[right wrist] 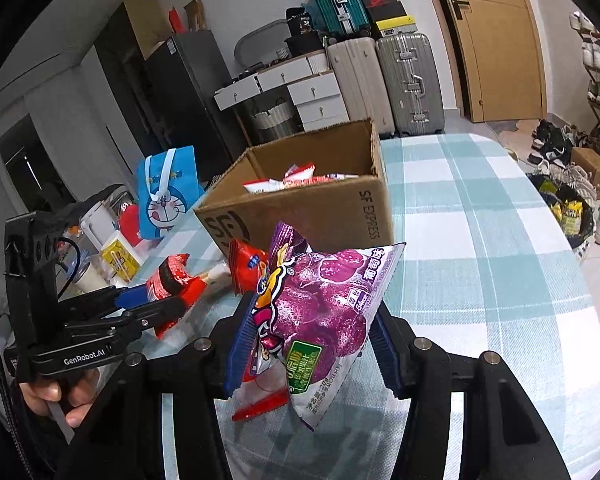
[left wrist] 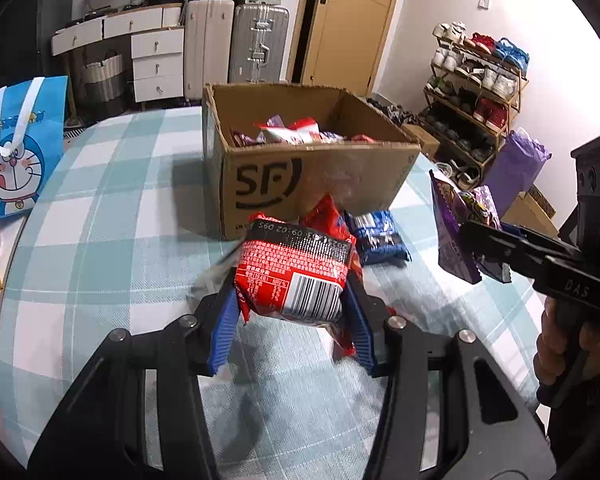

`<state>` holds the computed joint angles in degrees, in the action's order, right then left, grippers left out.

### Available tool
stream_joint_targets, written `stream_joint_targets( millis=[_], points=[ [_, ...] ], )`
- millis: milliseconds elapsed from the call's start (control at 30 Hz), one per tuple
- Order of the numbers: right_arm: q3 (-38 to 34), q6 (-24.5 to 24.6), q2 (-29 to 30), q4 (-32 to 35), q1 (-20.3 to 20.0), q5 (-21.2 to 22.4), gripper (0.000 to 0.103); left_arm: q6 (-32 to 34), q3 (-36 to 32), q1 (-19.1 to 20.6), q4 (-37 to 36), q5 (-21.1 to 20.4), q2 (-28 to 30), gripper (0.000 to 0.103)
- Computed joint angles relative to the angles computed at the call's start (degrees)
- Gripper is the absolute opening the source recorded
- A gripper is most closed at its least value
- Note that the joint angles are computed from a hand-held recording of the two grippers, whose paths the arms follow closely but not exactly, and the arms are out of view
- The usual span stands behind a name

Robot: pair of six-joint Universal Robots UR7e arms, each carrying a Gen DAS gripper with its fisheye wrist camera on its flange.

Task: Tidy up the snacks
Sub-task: 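Lift both held bags and carry them over the cardboard box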

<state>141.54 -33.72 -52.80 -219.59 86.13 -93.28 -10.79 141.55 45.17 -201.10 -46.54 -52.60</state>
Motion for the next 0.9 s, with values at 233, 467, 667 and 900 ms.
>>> stream_joint_targets(
  millis=[233,467,667,900],
  points=[
    [-0.51,-0.44,-0.73,0.86,1.52,-0.42,0.054,0.43,-0.53,-0.79,-0.31,1.54,-1.46,0.046],
    [-1.95,-0.29,-0.76,1.90,3.23,-1.47,0.054,1.41,-2.32,-0.37,0.49,2.76,-2.20,0.046],
    [-3.31,-0.17,-0.27,2.72,3.84,-1.61,0.054,3.38,-4.64,0.67,0.50,2.50,-1.69,0.046],
    [-4.39,-0.19,0.30,2.99,4.05,-1.53,0.054,5.80,-7.82,1.78,0.99,2.04,-0.62,0.046]
  ],
)
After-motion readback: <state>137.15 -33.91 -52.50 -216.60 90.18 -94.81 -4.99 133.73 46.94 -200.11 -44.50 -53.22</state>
